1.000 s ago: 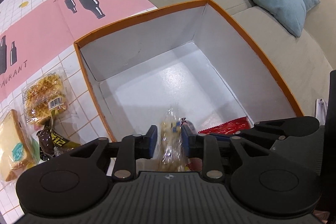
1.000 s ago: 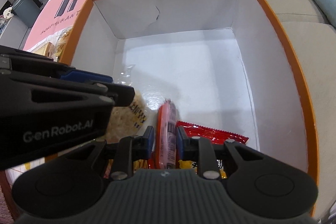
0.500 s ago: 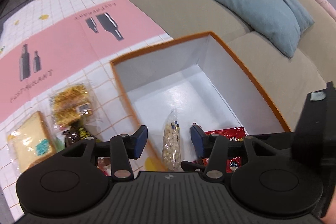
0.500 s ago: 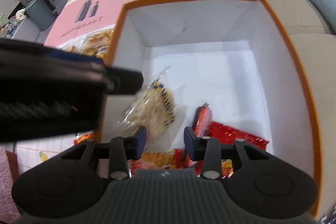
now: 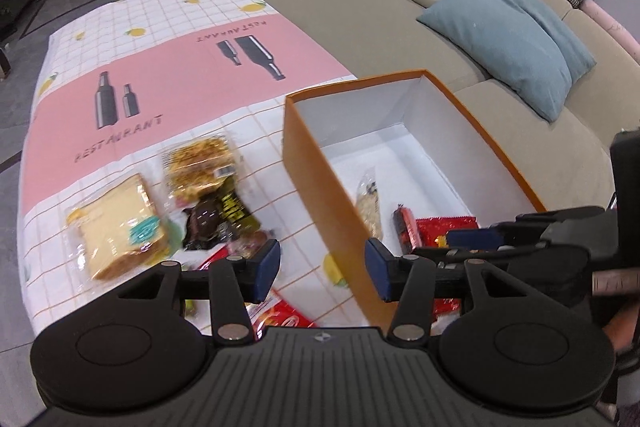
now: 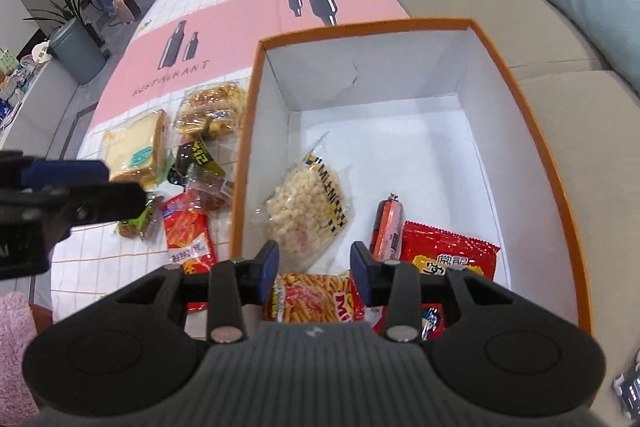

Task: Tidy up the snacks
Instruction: 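Withdraw both tools from the box toward the remaining snacks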

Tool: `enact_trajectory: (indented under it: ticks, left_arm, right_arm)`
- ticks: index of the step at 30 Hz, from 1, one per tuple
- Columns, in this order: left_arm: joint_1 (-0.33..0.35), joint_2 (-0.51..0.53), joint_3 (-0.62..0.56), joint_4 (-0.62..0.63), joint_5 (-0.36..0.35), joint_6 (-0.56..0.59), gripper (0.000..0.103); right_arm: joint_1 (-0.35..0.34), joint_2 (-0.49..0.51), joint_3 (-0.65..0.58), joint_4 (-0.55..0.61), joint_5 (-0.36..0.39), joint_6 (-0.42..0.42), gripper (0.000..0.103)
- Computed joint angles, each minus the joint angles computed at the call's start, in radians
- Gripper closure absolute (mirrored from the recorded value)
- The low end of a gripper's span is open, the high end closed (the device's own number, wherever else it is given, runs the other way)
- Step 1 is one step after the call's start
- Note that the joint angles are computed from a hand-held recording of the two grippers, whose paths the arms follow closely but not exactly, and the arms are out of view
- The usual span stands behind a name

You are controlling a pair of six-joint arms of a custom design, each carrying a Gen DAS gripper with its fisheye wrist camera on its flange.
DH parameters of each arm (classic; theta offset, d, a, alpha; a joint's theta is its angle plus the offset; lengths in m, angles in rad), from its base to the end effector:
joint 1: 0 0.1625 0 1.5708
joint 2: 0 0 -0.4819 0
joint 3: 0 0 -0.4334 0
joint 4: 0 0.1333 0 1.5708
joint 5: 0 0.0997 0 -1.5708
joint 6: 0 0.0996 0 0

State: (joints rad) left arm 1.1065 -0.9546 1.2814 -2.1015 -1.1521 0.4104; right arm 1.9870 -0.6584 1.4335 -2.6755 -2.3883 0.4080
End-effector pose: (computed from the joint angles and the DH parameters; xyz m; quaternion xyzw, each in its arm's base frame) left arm -0.2051 -0.7976 0.3477 0.3930 0.8905 -0.1051 0.2040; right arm 0.3818 -0.7137 0.1219 -0.0615 -0.9054 0.2950 0.2990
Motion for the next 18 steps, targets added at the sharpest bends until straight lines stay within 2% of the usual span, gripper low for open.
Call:
enact_trajectory:
  ticks: [3,7,11,15,18]
  left_arm:
    - [0.006,-0.028,0.023,-0.003,0.007,0.006,0.045]
    - [0.016,-0.053,0.045,-0.011,0.014,-0.001,0.045]
    - [0.028,-0.059,0.046,-0.004,0.021,-0.018,0.045]
    - [0.033,-0.054,0.041,0.000,0.036,-0.029,0.045]
    - [0.036,-0.045,0.035,0.005,0.035,-0.038,0.045]
  right_arm:
    - [-0.001,-0.002,-0.004,0.047,0.018,0.063,0.071]
    - [-0.020,-0.016,0.015,0.089,0.120,0.180,0.073]
    - [-0.039,-0.010,0.024,0.121,0.166,0.249,0.078]
    - [-0.059,-0.011,0.024,0.142,0.178,0.298,0.077]
    - [-0.077,-0.016,0.026,0.147,0.198,0.305,0.068]
